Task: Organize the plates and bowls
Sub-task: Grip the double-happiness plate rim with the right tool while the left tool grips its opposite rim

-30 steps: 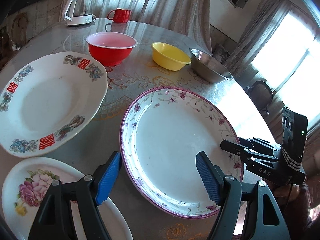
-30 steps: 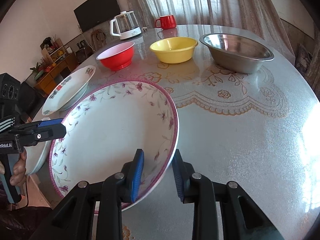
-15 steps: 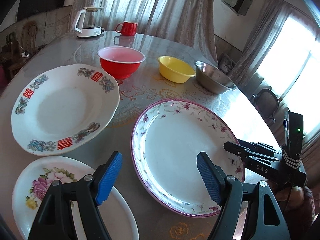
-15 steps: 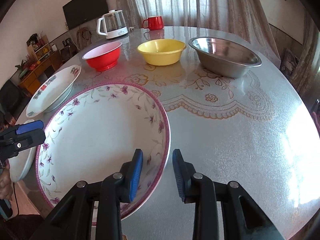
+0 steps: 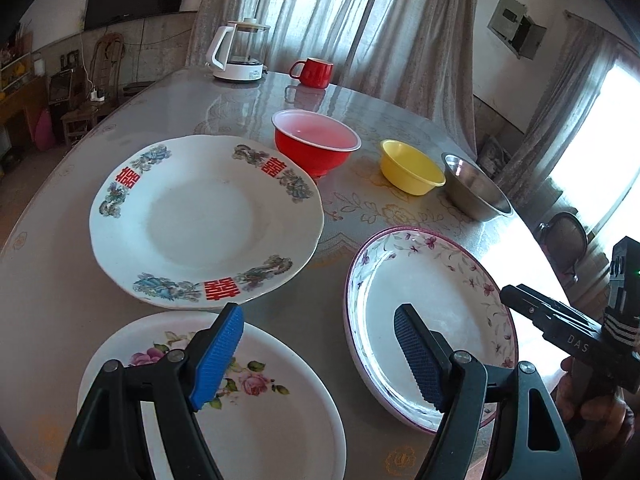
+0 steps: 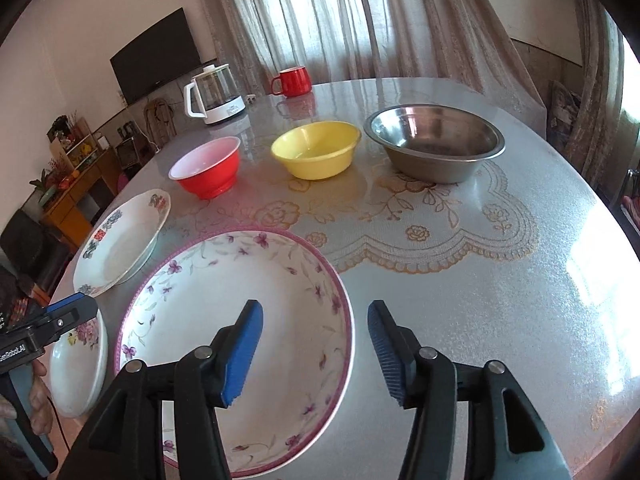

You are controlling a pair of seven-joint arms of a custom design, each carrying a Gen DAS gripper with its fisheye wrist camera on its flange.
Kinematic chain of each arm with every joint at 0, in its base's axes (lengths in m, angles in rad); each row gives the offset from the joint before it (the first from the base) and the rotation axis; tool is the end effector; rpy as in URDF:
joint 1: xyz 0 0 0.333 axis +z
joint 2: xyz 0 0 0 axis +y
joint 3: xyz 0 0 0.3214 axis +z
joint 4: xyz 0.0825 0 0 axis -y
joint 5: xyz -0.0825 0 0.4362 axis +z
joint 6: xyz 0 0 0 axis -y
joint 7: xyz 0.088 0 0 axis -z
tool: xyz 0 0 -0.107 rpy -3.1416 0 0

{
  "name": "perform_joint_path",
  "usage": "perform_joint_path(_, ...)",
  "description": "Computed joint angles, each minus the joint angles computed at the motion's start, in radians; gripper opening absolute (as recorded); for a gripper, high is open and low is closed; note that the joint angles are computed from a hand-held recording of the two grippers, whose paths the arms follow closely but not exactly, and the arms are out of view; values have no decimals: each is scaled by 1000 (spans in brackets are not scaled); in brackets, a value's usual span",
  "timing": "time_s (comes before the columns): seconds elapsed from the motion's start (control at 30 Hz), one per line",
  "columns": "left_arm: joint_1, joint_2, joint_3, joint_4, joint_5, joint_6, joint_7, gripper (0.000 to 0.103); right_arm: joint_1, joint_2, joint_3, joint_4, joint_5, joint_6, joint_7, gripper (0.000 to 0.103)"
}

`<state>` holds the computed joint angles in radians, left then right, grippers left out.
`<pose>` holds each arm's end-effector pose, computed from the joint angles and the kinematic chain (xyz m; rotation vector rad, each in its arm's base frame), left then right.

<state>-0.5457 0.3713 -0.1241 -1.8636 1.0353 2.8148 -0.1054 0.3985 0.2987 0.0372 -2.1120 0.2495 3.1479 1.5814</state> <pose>0.5309 -0.4662 0.3422 -2.0013 1.7579 -0.9758 0.6089 0.2582 0.3242 -1.8665 1.5748 -0.3899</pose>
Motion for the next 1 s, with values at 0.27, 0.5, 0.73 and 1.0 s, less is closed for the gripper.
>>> perform_joint_path(0.27,6,-55,9,-48,113,-54,-119,81,-331,84,423,114,253,-86,-359,57)
perform_joint_path(0.5,70,-117,-7,-129,124,-50,-189,81,-391,211,545,294,417,-272,-556,57)
perform_joint_path(0.73,138,-178,-30,-193,152,-159,-232,81,-242,324,419,508,428,-397,-509,57)
perform_joint_path(1.0,237,-153,-10,-211,123,-7,-234,79,-42,499,208,810,333,-515,-306,57)
